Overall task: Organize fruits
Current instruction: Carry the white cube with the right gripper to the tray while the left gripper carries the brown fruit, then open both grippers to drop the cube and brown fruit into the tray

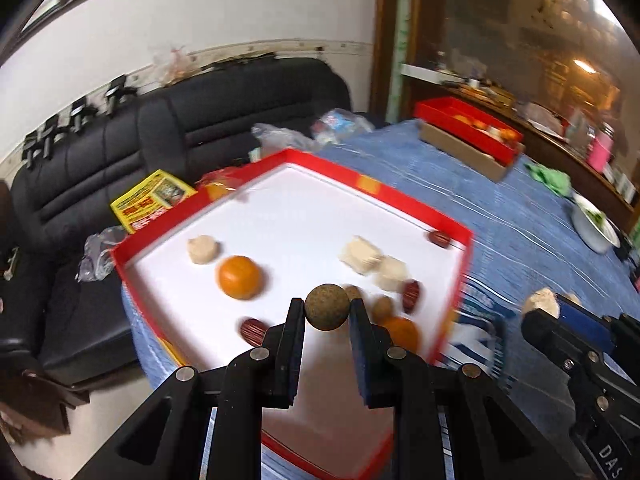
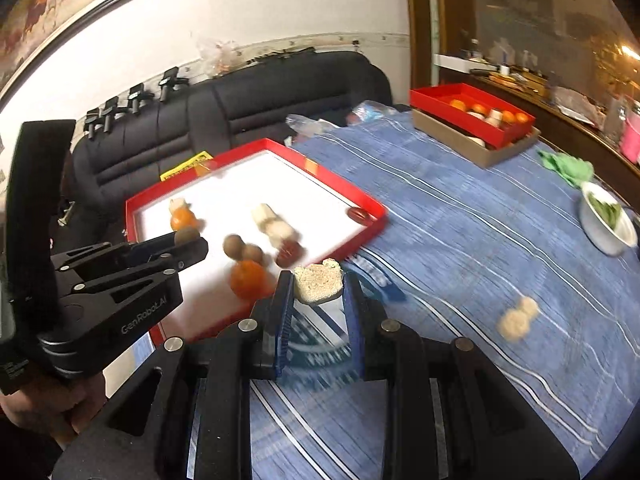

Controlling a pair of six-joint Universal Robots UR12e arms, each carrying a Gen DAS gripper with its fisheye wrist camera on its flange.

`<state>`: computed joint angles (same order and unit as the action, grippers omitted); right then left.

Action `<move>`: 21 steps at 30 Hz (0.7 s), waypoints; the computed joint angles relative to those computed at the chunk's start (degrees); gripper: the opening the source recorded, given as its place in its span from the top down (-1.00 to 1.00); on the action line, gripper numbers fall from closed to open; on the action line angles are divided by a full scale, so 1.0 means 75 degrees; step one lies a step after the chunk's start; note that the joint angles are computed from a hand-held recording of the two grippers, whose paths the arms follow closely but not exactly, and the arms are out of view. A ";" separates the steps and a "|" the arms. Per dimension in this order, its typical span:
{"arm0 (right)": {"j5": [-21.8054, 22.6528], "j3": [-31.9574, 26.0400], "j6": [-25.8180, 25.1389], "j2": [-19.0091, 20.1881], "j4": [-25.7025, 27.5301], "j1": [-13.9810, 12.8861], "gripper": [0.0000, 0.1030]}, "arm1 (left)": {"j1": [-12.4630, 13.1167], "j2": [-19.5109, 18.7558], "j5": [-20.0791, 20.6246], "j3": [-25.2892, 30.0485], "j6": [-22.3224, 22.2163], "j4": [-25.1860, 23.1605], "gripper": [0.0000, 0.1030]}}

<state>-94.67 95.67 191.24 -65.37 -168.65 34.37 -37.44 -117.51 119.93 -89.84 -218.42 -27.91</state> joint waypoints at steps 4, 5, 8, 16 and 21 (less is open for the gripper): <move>0.0119 -0.0445 -0.0114 0.0309 0.0147 0.0055 0.53 | 0.0188 0.0036 0.0053 -0.0060 -0.0134 -0.0143 0.59; 0.0168 -0.0573 -0.0109 0.0395 0.0221 0.0061 0.53 | 0.0224 0.0034 0.0063 -0.0062 -0.0155 -0.0170 0.59; 0.0213 -0.0869 -0.0132 0.0602 0.0371 0.0078 0.53 | 0.0312 0.0026 0.0095 -0.0054 -0.0254 -0.0258 0.59; 0.0091 -0.1464 0.0153 0.1024 0.0740 0.0034 0.53 | 0.0437 -0.0069 0.0213 0.0053 -0.0389 -0.0481 0.59; 0.0076 -0.1627 0.0284 0.1153 0.0960 -0.0034 0.53 | 0.0469 -0.0134 0.0371 0.0155 -0.0456 -0.0604 0.59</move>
